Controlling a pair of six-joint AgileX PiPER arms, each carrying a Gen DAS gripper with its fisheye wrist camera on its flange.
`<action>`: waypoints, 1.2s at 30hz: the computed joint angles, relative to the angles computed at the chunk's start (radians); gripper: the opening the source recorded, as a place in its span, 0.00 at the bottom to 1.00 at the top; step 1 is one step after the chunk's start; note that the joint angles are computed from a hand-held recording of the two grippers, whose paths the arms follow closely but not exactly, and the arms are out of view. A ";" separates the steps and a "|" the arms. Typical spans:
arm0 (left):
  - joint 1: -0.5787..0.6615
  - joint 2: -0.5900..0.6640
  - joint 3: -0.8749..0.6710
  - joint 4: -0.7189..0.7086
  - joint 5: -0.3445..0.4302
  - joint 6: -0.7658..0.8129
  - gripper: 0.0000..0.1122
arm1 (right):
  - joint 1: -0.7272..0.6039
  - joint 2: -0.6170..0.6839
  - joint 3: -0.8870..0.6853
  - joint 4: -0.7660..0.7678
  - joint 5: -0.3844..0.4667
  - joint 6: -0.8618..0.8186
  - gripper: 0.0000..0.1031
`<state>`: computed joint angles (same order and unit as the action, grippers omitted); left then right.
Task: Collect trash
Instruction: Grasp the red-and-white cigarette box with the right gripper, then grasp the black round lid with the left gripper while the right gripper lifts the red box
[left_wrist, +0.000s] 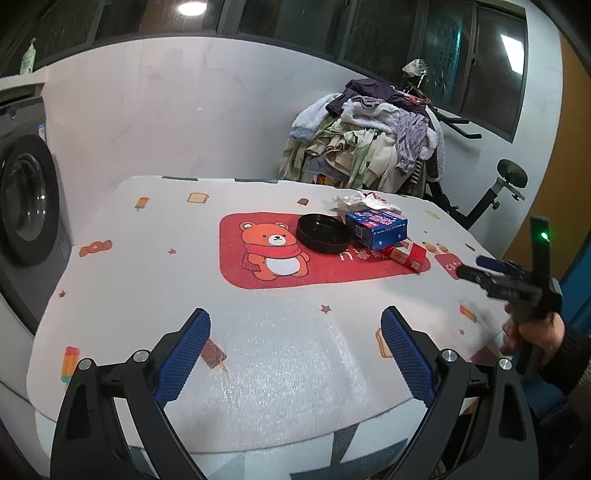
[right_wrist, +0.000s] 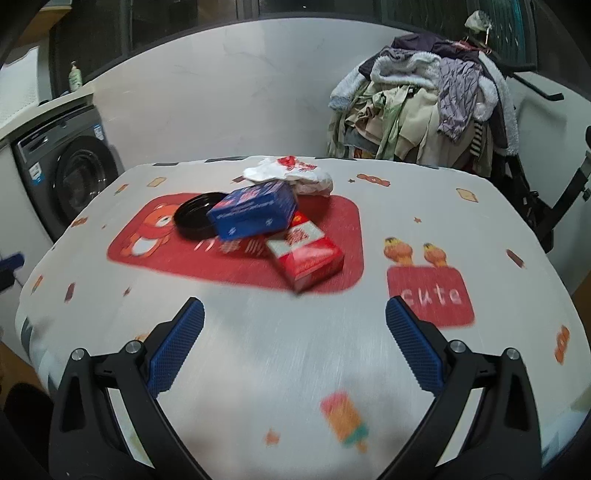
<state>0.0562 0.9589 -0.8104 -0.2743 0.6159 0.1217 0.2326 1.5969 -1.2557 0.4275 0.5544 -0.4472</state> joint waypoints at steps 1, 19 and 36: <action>0.009 0.017 -0.004 -0.023 -0.004 0.020 0.81 | -0.001 0.044 -0.050 -0.008 0.015 0.000 0.94; 0.066 0.501 -0.295 -0.351 0.049 0.217 0.73 | 0.061 0.647 -0.876 -0.192 0.445 0.044 0.65; -0.086 1.105 -1.031 0.034 0.244 -0.246 0.13 | 0.042 0.404 -0.505 -0.139 0.410 -0.056 0.59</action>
<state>-0.0299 2.0642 -1.8415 -0.2405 0.8598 -0.1243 0.2747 2.0010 -1.7607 0.2889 0.9641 -0.5035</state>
